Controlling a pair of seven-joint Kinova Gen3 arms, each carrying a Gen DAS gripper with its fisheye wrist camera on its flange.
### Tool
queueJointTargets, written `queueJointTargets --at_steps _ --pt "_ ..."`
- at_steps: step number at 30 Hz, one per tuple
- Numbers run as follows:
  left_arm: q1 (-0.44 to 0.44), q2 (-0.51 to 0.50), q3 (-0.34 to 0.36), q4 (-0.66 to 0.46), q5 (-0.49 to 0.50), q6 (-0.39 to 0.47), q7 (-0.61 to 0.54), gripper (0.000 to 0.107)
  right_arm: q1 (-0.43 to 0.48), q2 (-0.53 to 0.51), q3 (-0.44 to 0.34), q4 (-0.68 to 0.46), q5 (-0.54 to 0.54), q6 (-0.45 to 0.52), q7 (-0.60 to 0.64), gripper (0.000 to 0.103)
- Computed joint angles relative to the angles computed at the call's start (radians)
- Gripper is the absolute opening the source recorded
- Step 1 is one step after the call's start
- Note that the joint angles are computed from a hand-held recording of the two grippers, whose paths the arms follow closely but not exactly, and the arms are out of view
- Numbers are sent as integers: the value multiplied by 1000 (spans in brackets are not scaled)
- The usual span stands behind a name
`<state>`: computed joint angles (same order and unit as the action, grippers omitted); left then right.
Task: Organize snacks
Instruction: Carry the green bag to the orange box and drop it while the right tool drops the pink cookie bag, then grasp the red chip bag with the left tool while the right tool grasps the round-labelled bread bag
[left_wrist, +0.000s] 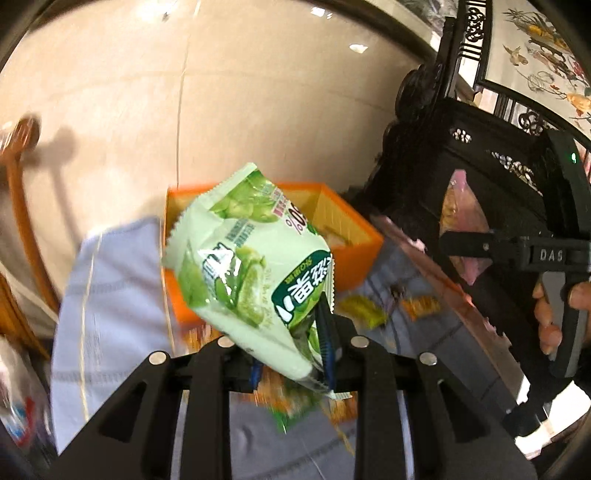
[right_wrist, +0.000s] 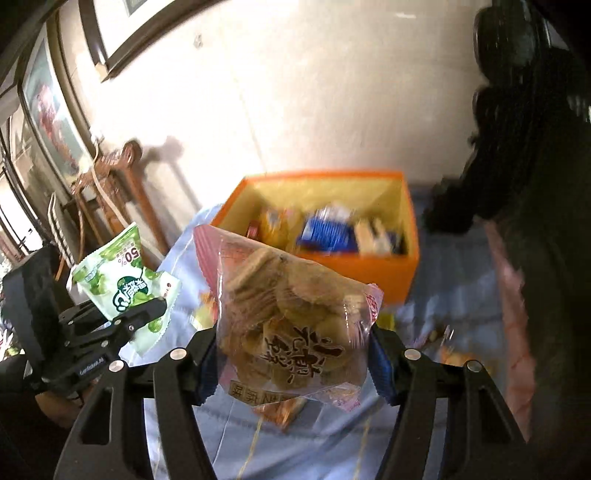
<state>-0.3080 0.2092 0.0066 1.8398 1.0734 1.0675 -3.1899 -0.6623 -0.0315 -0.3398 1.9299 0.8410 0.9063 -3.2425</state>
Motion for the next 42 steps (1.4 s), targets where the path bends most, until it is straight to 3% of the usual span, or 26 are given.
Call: queueJointTargets --at_steps 2,4,7,8,9,10,11,12,14,16,18,20,22,26,29,31,36,40,42 --pt "26 4 17 -47 11 -20 31 23 46 5 -4 -52 12 18 68 66" --pt "55 17 32 -119 25 -31 73 24 136 14 -56 -103 28 33 128 66" --pt "35 52 121 -233 37 -57 168 25 274 38 -123 -181 49 36 216 66" --pt "52 60 131 -266 33 -85 198 31 320 49 -145 -208 59 32 240 66" --pt "81 75 123 -307 21 -97 238 37 366 59 -159 -237 65 19 268 69" --pt "127 95 97 -349 11 -111 279 62 406 74 -174 -261 64 10 295 72" --pt "173 112 63 -383 -2 -121 320 93 430 101 -174 -297 52 16 325 81" --pt "219 140 31 -418 -20 -143 360 99 436 132 -163 -325 44 38 347 92" --pt "307 185 -55 -464 -68 -160 442 99 420 176 -143 -353 34 99 367 94" --pt "333 216 -91 -478 -127 -162 517 99 439 179 -165 -316 28 97 348 94" --pt "293 224 -52 -453 -185 -174 537 99 457 167 -189 -224 31 56 279 94" --pt "214 220 39 -387 -248 -227 507 99 419 165 -164 -142 35 10 200 94" --pt "122 212 123 -295 -284 -272 435 99 333 162 -89 -60 35 -35 119 94" --pt "13 176 185 -110 -279 -319 272 99 152 111 72 103 -29 -68 -44 94" --pt "9 152 168 -6 -235 -358 186 99 31 90 211 211 -108 -82 -166 94" --pt "19 148 172 46 -195 -414 152 99 -8 103 252 257 -133 -106 -247 94" --pt "103 160 185 78 -167 -544 202 99 98 151 117 284 -95 -108 -359 94" --pt "169 218 197 44 -245 -632 338 99 238 157 -60 289 -46 -25 -423 94" --pt "232 231 170 46 -267 -707 370 99 292 150 -118 308 -53 -4 -448 94"
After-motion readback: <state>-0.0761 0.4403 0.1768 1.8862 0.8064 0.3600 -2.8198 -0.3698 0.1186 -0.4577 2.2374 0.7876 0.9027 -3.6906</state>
